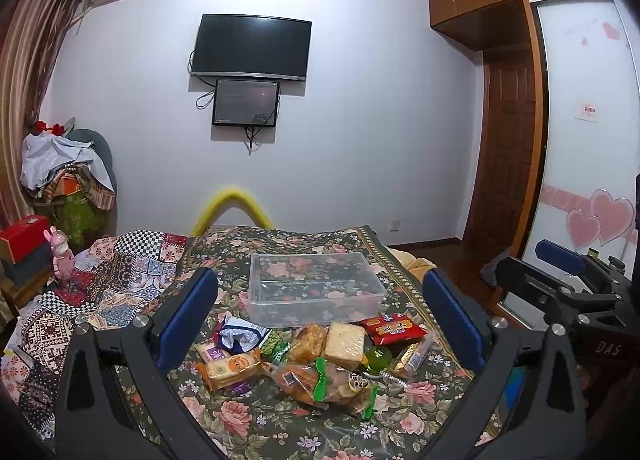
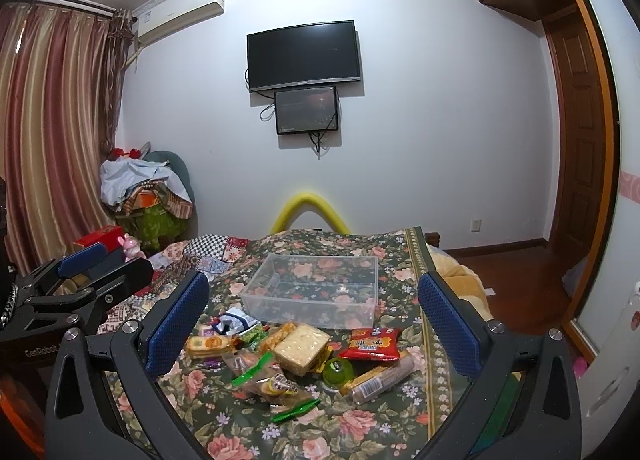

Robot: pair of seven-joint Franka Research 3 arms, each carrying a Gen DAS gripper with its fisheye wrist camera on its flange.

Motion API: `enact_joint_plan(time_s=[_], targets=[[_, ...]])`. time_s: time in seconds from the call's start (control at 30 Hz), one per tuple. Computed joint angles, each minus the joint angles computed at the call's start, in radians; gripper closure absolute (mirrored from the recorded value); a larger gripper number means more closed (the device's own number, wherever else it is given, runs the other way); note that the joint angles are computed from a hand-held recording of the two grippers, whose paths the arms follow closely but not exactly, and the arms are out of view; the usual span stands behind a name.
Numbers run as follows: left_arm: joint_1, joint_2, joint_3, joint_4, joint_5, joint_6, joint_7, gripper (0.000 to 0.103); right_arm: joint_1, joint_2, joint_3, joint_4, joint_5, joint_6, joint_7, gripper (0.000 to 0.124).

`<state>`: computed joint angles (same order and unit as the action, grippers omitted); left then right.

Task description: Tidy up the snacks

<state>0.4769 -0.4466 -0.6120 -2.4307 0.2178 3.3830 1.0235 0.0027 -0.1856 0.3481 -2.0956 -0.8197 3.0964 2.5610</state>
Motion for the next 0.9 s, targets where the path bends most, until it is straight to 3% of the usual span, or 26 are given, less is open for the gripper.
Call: enact_joint_plan(time_s=[0.9], targets=[[-0.045,0.007,0.04,-0.004,0.011,-0.003,0.005,0.0,0.004,0.0,-0.003,-0.002,0.004,-0.001,0.0,0.021]])
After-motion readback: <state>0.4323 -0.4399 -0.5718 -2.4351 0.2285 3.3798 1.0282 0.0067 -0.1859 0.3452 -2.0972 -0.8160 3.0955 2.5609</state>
